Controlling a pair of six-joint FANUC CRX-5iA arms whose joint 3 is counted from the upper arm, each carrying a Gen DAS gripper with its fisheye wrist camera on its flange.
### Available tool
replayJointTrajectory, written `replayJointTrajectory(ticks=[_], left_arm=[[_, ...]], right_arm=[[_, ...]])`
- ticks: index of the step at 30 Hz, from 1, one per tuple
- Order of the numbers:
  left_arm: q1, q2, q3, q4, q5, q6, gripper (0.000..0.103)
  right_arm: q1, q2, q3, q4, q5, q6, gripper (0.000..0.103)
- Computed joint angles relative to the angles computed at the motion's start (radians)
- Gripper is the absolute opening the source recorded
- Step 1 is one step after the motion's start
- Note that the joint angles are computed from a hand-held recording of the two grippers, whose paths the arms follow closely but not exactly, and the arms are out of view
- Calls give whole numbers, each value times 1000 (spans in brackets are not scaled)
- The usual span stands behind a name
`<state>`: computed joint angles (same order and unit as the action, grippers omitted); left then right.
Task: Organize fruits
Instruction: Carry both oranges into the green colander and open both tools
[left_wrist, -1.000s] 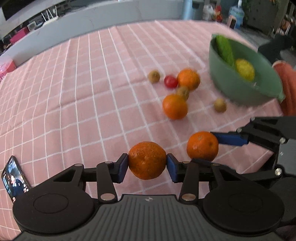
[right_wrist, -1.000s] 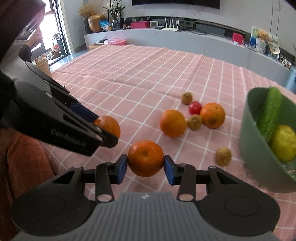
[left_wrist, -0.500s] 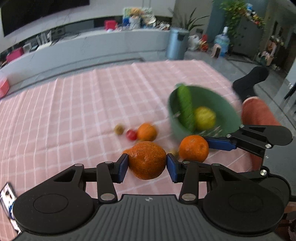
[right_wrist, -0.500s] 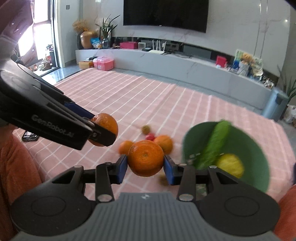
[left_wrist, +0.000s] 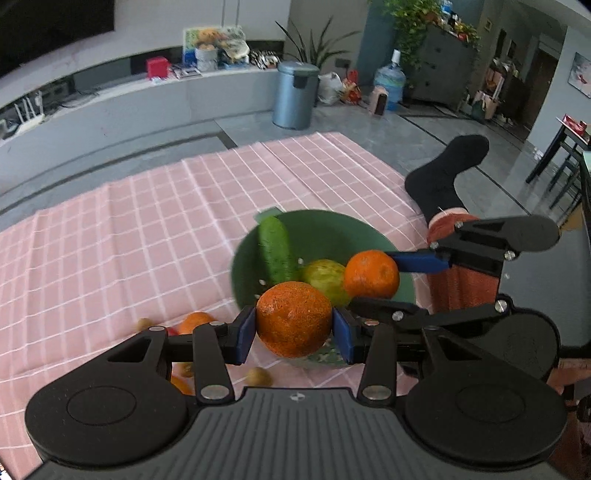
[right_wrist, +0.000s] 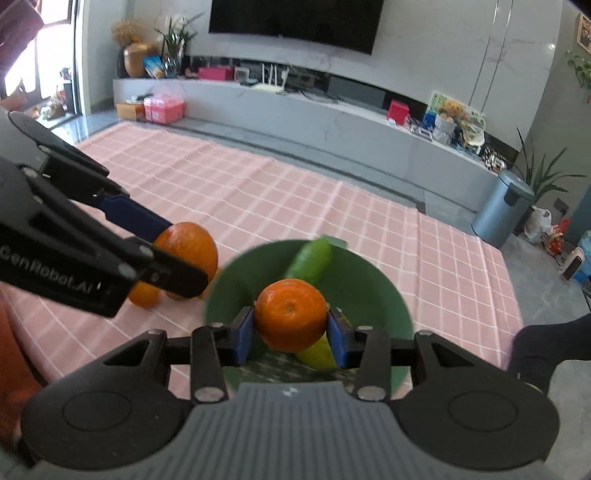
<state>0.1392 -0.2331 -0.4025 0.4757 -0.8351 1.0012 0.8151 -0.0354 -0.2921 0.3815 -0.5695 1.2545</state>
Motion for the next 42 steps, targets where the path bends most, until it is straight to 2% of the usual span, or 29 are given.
replayJointTrajectory(ticks=[11, 18, 29, 33, 42], left_arm=[[-44, 147, 85, -61, -60, 37, 50], [-43, 188, 99, -65, -74, 45, 50], [-39, 199, 85, -29, -63, 7, 54], [-32, 186, 76, -22, -60, 19, 57], [8, 61, 1, 23, -2, -5, 59]], right_arm=[[-78, 173, 209, -192, -212, 221, 39], [-85, 221, 254, -221, -260, 263, 40], [-89, 243, 271, -211, -282, 264, 41], [-75, 223, 239, -163, -256, 236, 51], [-40, 139, 154, -58, -169, 103, 59]])
